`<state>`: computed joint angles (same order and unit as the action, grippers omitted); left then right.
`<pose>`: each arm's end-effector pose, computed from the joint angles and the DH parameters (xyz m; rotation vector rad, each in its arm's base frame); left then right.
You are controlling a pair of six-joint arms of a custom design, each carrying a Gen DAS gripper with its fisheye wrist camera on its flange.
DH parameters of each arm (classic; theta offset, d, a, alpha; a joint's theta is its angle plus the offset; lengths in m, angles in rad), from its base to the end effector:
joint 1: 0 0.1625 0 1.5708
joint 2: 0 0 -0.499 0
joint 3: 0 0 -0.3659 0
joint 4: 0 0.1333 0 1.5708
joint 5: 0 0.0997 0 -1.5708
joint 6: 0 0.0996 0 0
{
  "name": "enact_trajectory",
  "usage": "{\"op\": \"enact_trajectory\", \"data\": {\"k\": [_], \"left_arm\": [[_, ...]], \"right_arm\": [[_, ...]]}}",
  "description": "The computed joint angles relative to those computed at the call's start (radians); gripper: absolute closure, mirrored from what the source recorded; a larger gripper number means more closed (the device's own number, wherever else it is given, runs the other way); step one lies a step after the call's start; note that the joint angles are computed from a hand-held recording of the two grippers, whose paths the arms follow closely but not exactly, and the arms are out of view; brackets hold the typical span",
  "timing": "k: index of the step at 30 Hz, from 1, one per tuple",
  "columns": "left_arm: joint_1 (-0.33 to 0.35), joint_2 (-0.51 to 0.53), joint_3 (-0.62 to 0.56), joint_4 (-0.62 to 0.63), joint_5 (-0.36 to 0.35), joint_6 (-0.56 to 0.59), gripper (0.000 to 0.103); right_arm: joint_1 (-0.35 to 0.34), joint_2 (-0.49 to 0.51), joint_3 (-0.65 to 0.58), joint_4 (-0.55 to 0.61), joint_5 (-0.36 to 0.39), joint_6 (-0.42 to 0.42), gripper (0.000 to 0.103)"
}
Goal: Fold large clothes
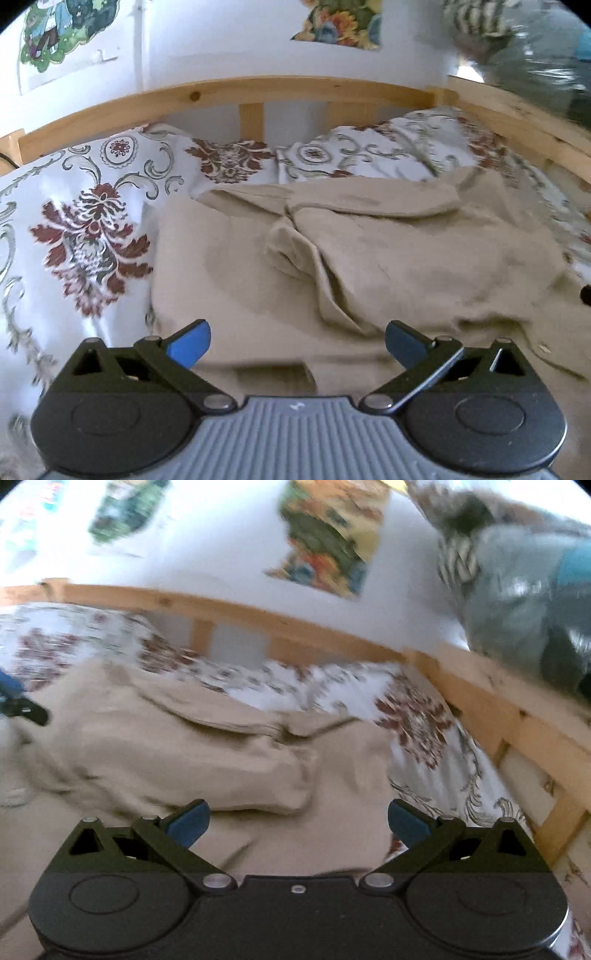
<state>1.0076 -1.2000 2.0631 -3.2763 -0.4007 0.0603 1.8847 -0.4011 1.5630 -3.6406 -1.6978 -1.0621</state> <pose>-0.0842 -0.5548 0.3981 0.0466 2.0040 -1.1506 0.3445 -0.6705 0.0394 1.5213 -1.9725 1.0730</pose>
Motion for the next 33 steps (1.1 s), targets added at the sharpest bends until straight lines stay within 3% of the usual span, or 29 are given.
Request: {"op": "enact_trajectory", "data": {"k": [4,8,12,14,16,19,21,27,31,33], "left_arm": [[-0.099,-0.073,0.122,0.087,0.024,-0.124,0.001],[-0.195,-0.125,0.247,0.163,0.016,-0.238,0.001],[-0.254,-0.156,0.350,0.240,-0.070,-0.331,0.001],[-0.263,-0.168,0.364,0.377,-0.099,-0.424,0.001],[-0.263,-0.166,0.365,0.493,-0.131,-0.483,0.001],[-0.272,-0.148,0.378,0.539,-0.128,-0.489,0.001],[-0.285,-0.140,0.392,0.526,-0.112,-0.451,0.001],[-0.294,-0.096,0.391,0.555,-0.030,-0.429,0.001],[-0.271,-0.074,0.378,0.550,-0.010,-0.394,0.001],[-0.267,-0.069,0.378,0.553,0.005,-0.391,0.001]], "right_arm": [[0.009,-0.093,0.187,-0.024,0.009,-0.012,0.001],[0.068,-0.174,0.297,0.174,-0.203,-0.084,0.001],[0.067,-0.223,0.431,0.157,-0.198,-0.106,0.001],[0.068,-0.225,0.439,0.191,-0.207,-0.132,0.001],[0.065,-0.215,0.417,0.240,-0.217,-0.106,0.001],[0.054,-0.191,0.379,0.319,-0.255,-0.057,0.001],[0.052,-0.163,0.377,0.263,-0.281,-0.081,0.001],[0.050,-0.117,0.397,0.043,-0.226,-0.243,0.002],[0.033,-0.151,0.388,0.110,-0.154,-0.158,0.018],[0.027,-0.164,0.391,0.123,-0.112,-0.119,0.032]]}}
